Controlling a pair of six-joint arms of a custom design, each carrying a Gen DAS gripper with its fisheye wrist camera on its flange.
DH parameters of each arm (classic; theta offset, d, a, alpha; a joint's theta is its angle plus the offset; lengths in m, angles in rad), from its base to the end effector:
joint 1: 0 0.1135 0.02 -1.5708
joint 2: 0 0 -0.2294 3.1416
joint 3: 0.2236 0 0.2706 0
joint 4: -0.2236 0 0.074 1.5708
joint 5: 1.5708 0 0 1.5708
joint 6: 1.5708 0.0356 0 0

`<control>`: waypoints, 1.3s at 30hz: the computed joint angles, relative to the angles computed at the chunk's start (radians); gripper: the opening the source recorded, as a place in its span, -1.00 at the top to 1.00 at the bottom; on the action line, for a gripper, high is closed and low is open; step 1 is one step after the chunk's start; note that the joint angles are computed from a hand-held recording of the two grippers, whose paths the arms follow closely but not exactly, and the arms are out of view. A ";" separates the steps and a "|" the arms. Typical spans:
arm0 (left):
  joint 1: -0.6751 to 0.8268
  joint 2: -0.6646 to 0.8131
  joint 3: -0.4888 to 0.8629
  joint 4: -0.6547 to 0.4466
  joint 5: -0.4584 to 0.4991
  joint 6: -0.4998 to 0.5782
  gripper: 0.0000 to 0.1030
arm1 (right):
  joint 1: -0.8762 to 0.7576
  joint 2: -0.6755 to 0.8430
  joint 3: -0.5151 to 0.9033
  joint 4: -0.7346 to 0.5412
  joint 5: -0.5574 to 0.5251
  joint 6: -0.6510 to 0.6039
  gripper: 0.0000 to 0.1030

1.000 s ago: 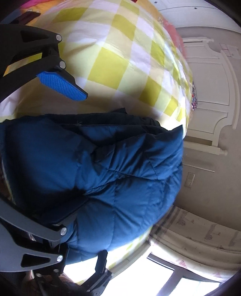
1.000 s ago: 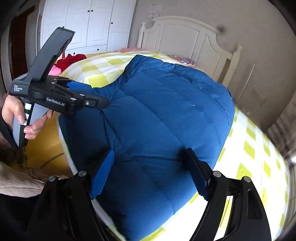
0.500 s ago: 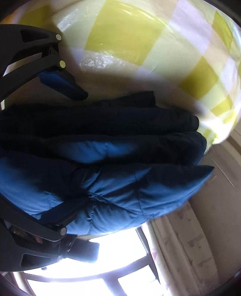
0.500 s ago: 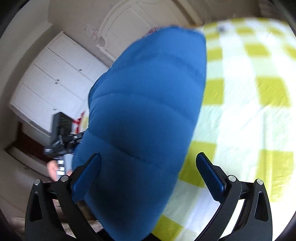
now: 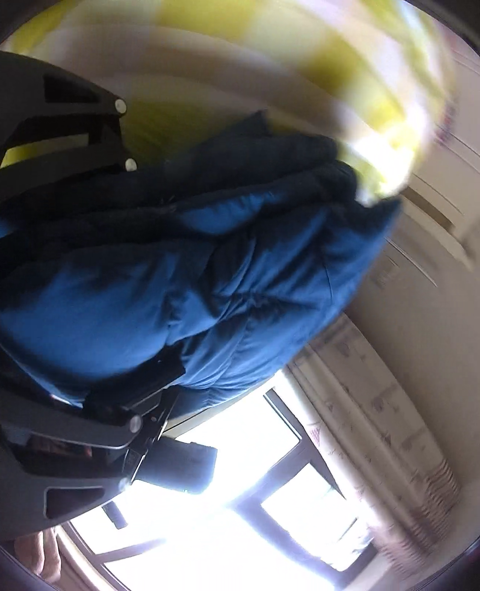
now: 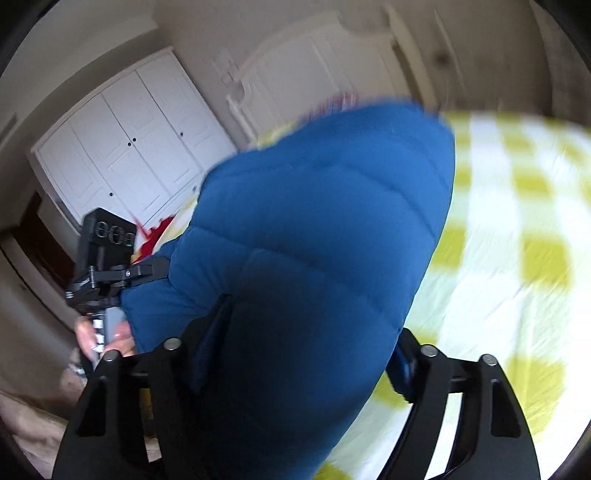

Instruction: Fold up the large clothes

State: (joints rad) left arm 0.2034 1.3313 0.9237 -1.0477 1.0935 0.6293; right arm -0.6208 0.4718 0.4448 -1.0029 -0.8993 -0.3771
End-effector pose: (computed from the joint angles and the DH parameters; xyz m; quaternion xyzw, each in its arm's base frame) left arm 0.2434 0.0179 0.1971 0.2096 0.8272 -0.4548 0.2550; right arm 0.1224 -0.0533 0.1882 -0.0098 0.8755 0.2527 0.4117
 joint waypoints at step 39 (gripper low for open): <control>-1.036 -0.286 -0.095 0.871 -1.395 -0.568 -0.96 | -0.148 -0.085 0.102 0.166 0.441 -0.199 -0.79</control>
